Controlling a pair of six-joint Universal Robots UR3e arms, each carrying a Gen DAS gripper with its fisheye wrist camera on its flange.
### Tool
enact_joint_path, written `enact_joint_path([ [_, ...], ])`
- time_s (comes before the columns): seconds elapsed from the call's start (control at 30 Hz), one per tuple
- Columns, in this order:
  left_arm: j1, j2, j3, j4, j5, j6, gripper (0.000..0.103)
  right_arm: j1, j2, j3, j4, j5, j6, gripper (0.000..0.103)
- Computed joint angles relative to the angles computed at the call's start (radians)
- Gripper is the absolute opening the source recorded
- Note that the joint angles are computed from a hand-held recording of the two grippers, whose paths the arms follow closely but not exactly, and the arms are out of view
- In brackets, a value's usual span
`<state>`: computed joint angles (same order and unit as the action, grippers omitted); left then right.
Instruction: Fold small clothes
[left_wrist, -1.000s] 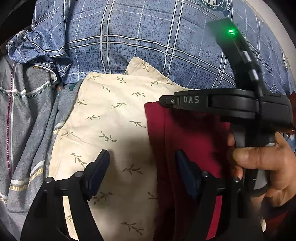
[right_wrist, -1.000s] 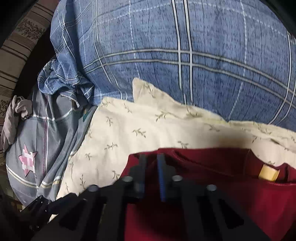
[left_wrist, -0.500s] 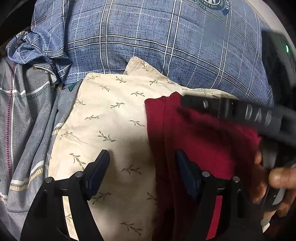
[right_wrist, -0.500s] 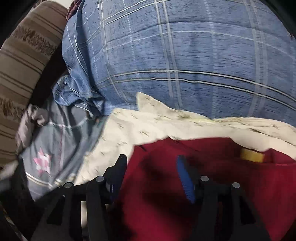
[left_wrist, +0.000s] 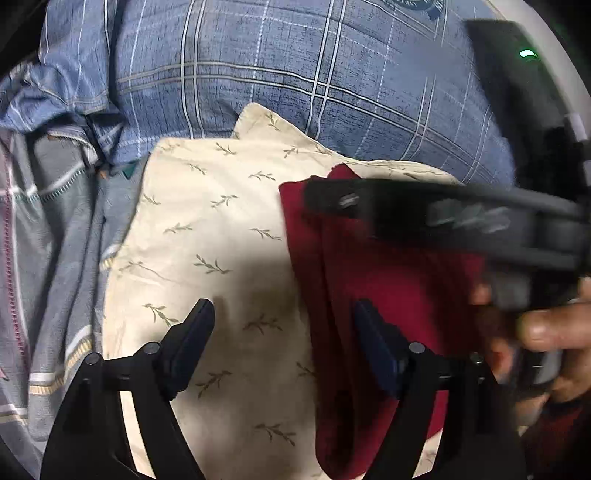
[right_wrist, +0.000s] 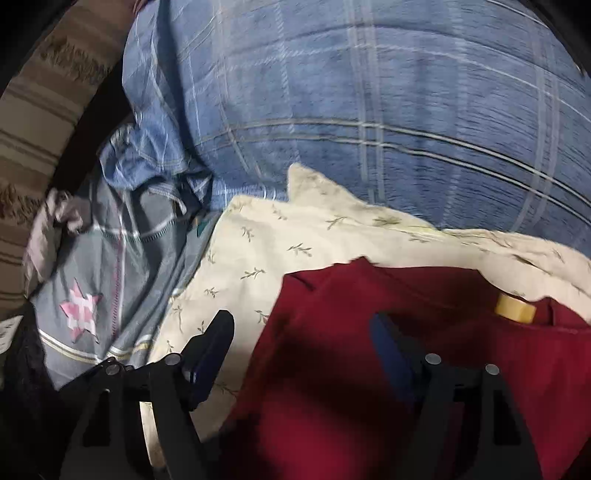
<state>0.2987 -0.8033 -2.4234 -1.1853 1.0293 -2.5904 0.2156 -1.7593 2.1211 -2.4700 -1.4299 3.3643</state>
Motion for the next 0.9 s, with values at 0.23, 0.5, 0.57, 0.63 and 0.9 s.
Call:
enact_joint_path([
  [0.23,-0.024,-0.041,0.028,-0.062,-0.014,0.027,0.078,0.097,0.160,-0.036,-0.082,-0.146,-0.030,0.048],
  [0.5,-0.110,-0.040,0.020,-0.080,-0.065,0.054,0.083,-0.195,-0.252,0.151,0.064,0.145,-0.120,0.019],
  [0.57,-0.160,-0.087,0.003,0.018,-0.030,-0.009,0.083,-0.226,-0.289,0.164,0.098,0.170,-0.138,0.019],
  [0.63,-0.186,-0.116,-0.018,0.086,-0.013,-0.059,0.083,-0.216,-0.273,0.149,0.101,0.160,-0.132,0.019],
  [0.9,-0.195,-0.111,-0.051,0.144,-0.005,-0.100,0.068,-0.162,-0.218,0.122,0.083,0.126,-0.118,0.024],
])
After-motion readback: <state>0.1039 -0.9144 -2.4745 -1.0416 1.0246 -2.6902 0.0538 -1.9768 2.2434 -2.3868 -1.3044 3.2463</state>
